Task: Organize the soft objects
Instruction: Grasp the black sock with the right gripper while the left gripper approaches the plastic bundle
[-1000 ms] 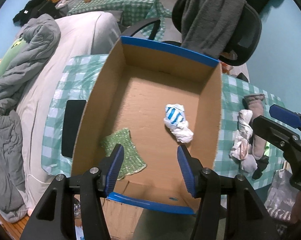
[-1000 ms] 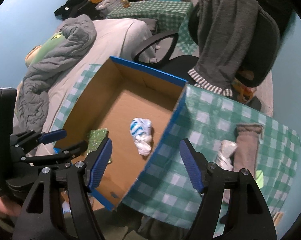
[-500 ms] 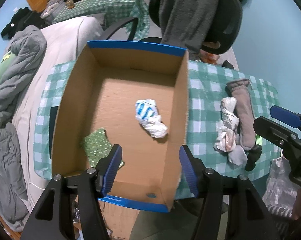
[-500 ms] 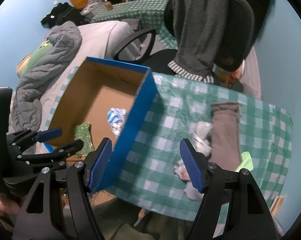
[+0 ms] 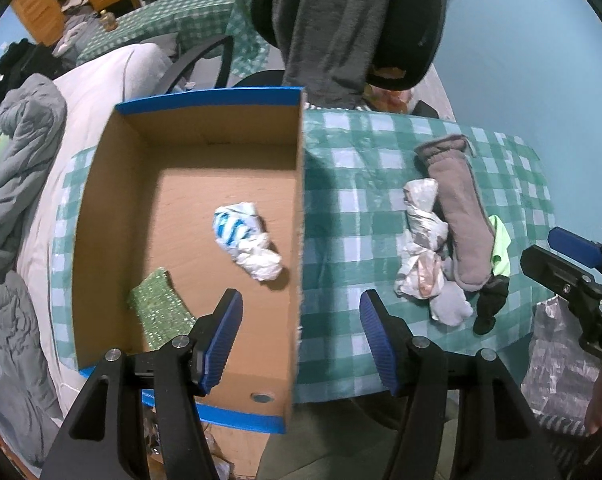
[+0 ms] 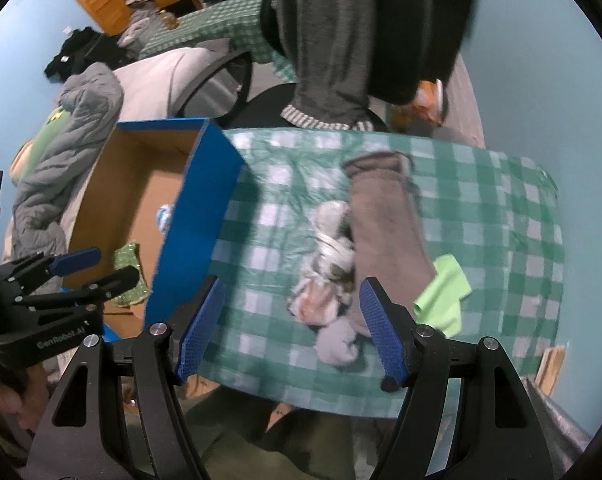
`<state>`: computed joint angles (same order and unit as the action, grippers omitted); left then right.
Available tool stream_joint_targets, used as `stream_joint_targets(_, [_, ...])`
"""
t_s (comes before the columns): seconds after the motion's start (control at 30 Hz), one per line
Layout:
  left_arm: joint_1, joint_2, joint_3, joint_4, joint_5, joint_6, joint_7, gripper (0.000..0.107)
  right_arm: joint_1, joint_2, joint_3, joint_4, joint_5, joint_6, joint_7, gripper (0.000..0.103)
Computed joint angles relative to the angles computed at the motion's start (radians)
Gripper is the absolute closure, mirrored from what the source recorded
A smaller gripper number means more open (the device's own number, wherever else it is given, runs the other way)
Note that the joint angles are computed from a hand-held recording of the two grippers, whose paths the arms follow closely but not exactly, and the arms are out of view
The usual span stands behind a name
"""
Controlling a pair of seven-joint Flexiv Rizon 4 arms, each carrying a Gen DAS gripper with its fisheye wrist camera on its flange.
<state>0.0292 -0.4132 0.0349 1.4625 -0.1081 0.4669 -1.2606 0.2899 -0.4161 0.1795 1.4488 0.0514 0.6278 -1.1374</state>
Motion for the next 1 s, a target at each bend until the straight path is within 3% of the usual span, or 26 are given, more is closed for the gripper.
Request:
stream_joint_targets(0.3, [-0.032,-0.031,-0.022,-0.038,0.010,-0.032,0.032,0.044,-0.033,0.056,-0.020,0.100,0.000,0.013,0.066,0.031])
stream_joint_targets(0.43, [-0.046,-0.041,-0.028,-0.046,0.011,-0.031,0.051,0.035,-0.048,0.080,-0.026,0.149,-0.001,0.032,0.096,0.031])
stream_joint_targets(1.0, [-0.082,-0.107,-0.041,-0.091,0.010,-0.094,0.106,0.033,-0.080,0.108,-0.026,0.284,0.007,0.091,0.161,0.032])
